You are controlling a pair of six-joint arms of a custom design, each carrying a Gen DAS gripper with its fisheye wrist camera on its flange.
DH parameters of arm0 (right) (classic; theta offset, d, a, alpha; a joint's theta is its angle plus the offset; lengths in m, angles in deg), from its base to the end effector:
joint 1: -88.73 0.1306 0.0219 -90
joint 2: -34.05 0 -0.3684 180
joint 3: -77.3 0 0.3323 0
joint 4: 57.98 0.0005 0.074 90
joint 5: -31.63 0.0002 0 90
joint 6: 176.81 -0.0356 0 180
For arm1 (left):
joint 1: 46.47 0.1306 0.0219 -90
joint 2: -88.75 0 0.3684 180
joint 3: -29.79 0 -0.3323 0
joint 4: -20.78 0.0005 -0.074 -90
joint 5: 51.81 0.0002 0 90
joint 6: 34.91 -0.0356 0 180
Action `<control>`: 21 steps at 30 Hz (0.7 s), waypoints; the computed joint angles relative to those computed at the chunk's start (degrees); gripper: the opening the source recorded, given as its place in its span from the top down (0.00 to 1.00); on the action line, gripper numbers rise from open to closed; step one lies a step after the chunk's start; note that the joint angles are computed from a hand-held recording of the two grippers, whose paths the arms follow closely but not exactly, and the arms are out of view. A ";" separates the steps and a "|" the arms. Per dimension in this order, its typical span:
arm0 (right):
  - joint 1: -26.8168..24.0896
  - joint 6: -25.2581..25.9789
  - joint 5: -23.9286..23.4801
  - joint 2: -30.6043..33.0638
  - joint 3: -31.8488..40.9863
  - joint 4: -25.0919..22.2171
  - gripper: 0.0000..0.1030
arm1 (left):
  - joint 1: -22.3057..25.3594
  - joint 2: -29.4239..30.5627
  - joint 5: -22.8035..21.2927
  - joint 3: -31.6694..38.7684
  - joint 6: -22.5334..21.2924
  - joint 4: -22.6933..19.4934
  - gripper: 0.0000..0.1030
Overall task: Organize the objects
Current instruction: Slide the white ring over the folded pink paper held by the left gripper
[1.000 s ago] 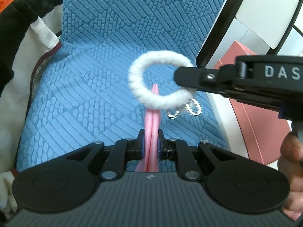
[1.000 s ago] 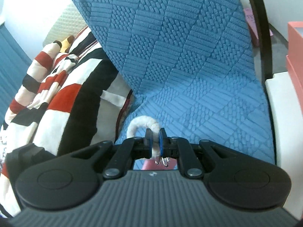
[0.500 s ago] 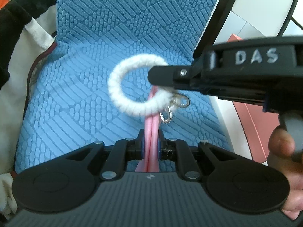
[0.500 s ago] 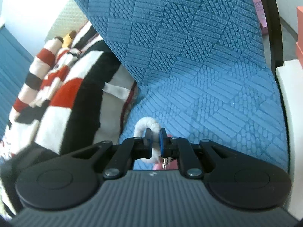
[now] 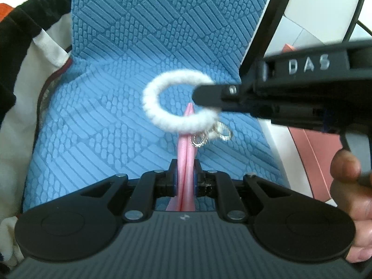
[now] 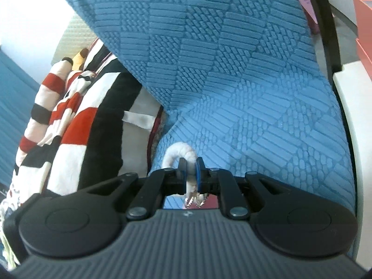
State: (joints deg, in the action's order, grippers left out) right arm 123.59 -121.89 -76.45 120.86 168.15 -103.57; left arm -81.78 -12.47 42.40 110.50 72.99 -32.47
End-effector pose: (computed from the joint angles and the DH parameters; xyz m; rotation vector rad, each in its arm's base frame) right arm 0.3332 0.2450 0.4502 -0.1708 2.4525 0.9521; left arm 0.2843 -0.2052 0.4175 0.4148 2.4937 -0.4804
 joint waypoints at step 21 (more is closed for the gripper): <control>-1.06 -1.88 2.06 1.54 1.06 -5.07 0.86 | -4.71 -0.03 -8.99 -0.42 -9.01 -0.61 0.86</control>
